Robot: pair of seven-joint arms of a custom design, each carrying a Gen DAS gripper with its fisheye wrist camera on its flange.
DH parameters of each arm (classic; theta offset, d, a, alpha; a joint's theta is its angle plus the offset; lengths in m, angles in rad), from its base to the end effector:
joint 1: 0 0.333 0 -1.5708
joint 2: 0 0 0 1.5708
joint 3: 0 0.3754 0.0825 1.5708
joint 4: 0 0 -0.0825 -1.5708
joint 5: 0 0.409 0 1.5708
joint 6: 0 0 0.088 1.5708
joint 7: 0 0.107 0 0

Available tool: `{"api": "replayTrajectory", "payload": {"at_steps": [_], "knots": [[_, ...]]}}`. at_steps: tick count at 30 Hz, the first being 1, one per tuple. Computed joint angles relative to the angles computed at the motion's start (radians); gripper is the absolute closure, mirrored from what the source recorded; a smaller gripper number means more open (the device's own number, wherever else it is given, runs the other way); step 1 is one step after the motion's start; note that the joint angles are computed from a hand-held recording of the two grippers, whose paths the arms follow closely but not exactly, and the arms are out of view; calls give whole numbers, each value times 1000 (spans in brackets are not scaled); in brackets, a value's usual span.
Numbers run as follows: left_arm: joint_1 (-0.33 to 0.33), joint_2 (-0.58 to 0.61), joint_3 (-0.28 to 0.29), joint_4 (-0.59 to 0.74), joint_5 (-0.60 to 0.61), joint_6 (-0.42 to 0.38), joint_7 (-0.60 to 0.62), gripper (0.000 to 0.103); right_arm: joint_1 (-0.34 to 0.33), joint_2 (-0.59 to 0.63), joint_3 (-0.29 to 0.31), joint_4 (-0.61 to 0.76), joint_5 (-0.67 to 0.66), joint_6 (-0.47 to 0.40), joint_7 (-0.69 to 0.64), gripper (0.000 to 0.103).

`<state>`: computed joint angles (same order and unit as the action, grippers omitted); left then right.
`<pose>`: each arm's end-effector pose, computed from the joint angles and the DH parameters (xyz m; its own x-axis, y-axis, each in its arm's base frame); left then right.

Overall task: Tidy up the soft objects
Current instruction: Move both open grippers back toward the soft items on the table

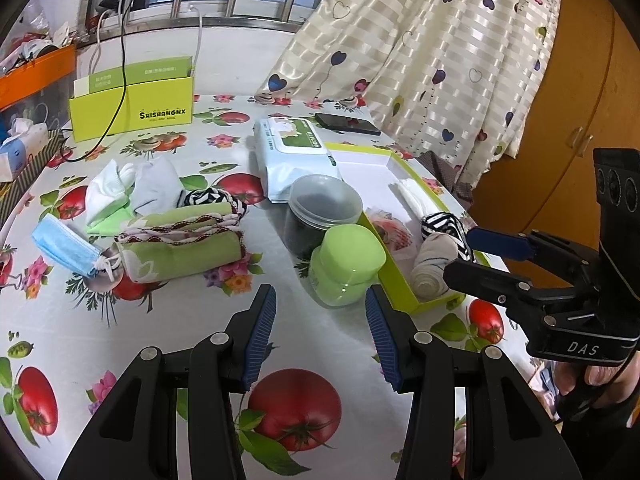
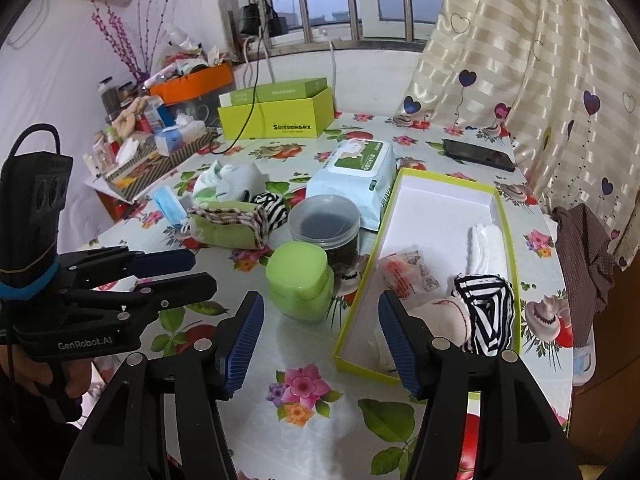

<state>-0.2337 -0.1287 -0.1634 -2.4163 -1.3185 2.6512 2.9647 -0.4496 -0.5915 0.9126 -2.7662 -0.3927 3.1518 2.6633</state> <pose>0.4737 -0.1714 0.4249 -0.6934 -0.6751 0.2517 -0.6177 0.3771 -0.6901 0.3509 0.2269 0.4268 -0.1055 -0.9920 -0.0688 -0.6354 0.1205 -0.7627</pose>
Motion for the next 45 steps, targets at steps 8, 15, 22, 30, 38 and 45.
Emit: {"api": "replayTrajectory", "payload": {"at_steps": [8, 15, 22, 30, 38, 45], "knots": [[6, 3, 2, 2, -7, 7, -1, 55, -28, 23, 23, 22, -5, 7, -14, 43], [14, 11, 4, 6, -9, 15, -6, 55, -52, 43, 45, 41, -5, 18, -31, 43], [21, 19, 5, 10, -9, 19, -12, 55, -72, 60, 64, 54, 3, 28, -51, 43], [34, 29, 10, 15, -11, 26, -18, 55, -108, 85, 98, 78, 12, 38, -75, 43], [71, 57, 23, 34, -16, 45, -39, 55, -190, 131, 180, 129, 13, 51, -104, 43], [107, 86, 29, 62, -40, 65, -49, 55, -281, 172, 271, 180, 15, 58, -145, 43]]}}
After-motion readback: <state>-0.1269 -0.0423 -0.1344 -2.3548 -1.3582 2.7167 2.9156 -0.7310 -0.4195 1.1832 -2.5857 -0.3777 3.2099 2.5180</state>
